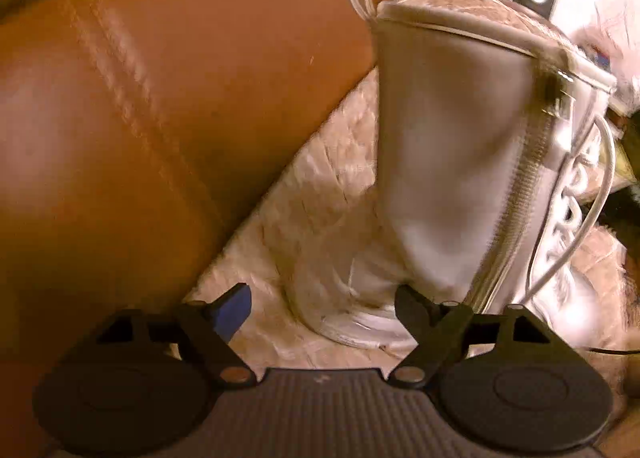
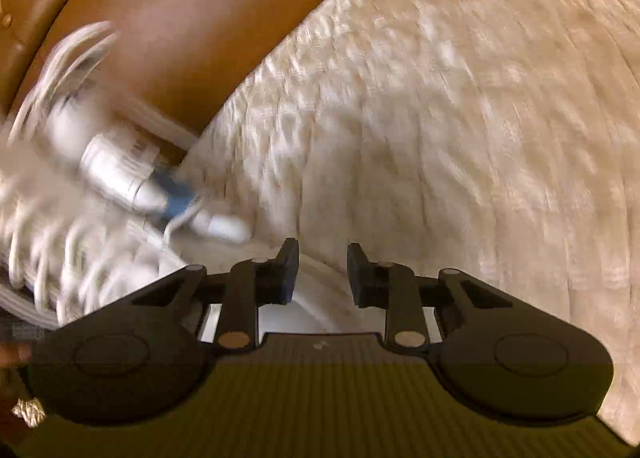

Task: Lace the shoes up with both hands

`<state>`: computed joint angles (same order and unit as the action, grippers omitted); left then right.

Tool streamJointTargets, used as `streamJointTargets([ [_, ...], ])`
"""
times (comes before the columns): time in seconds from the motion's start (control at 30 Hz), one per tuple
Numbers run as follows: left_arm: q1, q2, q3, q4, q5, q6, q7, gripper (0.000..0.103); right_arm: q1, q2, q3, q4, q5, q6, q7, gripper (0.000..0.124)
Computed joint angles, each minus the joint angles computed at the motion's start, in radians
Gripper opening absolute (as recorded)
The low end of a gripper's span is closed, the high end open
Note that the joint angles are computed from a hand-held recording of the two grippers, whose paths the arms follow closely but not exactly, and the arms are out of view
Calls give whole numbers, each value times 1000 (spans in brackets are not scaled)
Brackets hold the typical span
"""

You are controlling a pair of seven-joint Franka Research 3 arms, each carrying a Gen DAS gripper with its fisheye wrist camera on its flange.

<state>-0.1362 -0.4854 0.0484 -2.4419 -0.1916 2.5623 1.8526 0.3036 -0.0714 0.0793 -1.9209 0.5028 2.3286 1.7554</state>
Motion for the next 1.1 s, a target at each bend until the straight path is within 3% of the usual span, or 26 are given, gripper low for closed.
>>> streamJointTargets([
  [0.1,-88,85,68,74,-118,50,150,46,18,-117,13,-125,65,-21,79,32],
  [0.13,-115,117,87,107,-172,54,217,42,28,-121,26,-104,30,-61,90,32],
  [0.17,-127,146,94,137,-207,60,271,42,44,-117,37,-76,10,-102,73,32],
  [0.23,-119,176,89,180,-251,57,305,61,72,-123,52,-65,7,-121,55,32],
  [0.3,-85,185,63,198,-247,56,298,72,65,-161,82,-99,-74,-52,183,32],
  [0.33,-58,175,46,191,-229,53,284,72,60,-193,91,-133,-94,8,247,32],
  [0.43,14,137,8,159,-169,32,224,73,31,-325,92,-298,-32,349,430,33],
  [0.5,40,114,19,140,-163,-8,196,78,49,-359,70,-332,12,515,432,45],
  [0.53,49,98,21,124,-156,-13,194,79,63,-355,53,-310,10,532,404,53],
  [0.63,54,44,36,73,-156,-27,191,81,130,-280,-23,-150,41,431,263,64],
  [0.77,5,-1,81,52,-224,-30,258,82,137,-172,-33,22,101,310,157,64],
  [0.83,-8,5,76,57,-211,-21,304,82,142,-142,-36,35,207,311,126,64],
  [0.97,20,34,39,64,-140,-17,275,82,134,-133,-15,-20,338,366,138,64],
  [1.1,23,68,51,76,-162,-31,269,82,114,-132,15,-36,283,376,201,64],
])
